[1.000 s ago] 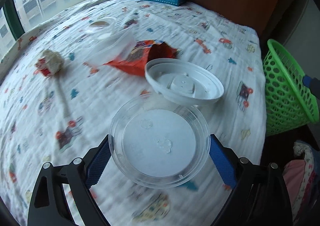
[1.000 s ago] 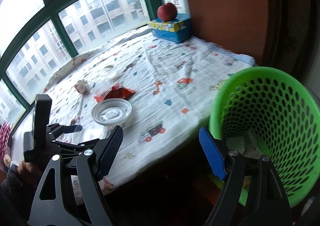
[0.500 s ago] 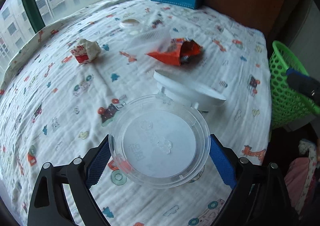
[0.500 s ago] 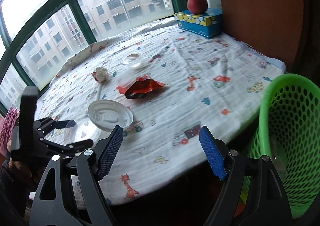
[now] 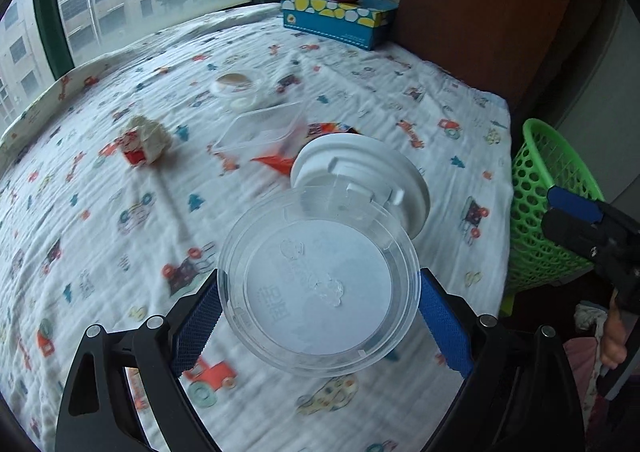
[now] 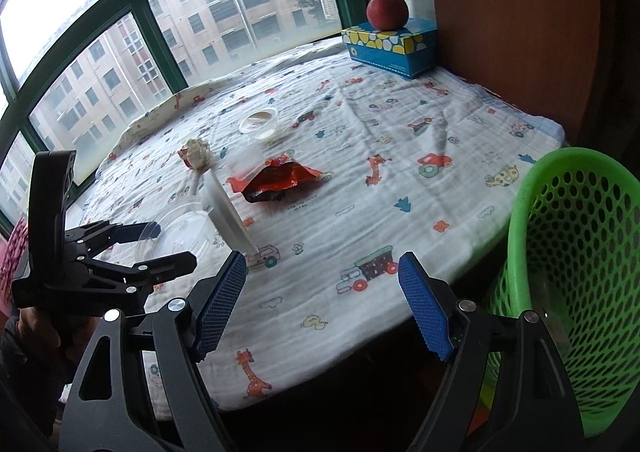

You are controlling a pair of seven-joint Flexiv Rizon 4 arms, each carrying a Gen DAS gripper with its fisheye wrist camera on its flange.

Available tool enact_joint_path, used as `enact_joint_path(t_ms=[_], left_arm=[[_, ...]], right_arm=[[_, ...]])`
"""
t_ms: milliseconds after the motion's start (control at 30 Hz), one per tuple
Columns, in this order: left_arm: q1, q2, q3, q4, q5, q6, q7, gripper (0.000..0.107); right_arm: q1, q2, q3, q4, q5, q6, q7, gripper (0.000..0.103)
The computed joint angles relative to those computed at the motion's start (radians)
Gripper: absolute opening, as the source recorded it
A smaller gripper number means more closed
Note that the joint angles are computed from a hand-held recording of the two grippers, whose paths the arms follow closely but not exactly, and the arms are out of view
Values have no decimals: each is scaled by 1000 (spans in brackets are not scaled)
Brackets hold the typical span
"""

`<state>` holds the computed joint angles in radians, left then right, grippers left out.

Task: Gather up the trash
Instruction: 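Grasp the white plastic cup lid with the right tool while the left tool holds the clear lid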

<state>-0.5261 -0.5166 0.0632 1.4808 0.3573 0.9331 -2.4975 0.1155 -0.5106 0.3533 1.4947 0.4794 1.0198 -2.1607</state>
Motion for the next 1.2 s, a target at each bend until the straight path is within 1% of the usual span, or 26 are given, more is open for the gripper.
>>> enact_joint_path(t_ms=[100,200,300,400,600,800,933,1033,1133,1200], left_arm=[[11,-14,-13,-8,-19,23,21,89],[16,-35,-16,-39,-42,27,33,89],[3,-47,-8,-69,-38,0,60,89],[-9,-42,4,-73,-25,-22,63,90],[-11,13,15,9,-4,-15,12,89],[-3,83,22,104,42,-3,-90,90],[10,112,13,137,71,-7,-131,89],[20,123,4,149,87,-6,-148,89],[31,132,-3,161,95,2,-160,89],[37,135,-7,166,98,5,-164,89]], right_arm=[[1,-3,-3,0,-3,4,-1,78],[5,-11,-8,-10,-10,-3,16,78],[1,-12,-3,-14,-9,-5,10,78],[6,-19,-8,-21,-20,-6,10,78],[18,-49,0,-52,-40,-31,-2,78],[50,-102,18,-110,-58,-58,-37,82],[81,-141,20,-154,-78,-72,-38,84],[113,-171,9,-179,-104,-54,-25,88],[138,-206,2,-213,-142,-70,-5,91],[162,-222,-15,-220,-178,-53,9,91]])
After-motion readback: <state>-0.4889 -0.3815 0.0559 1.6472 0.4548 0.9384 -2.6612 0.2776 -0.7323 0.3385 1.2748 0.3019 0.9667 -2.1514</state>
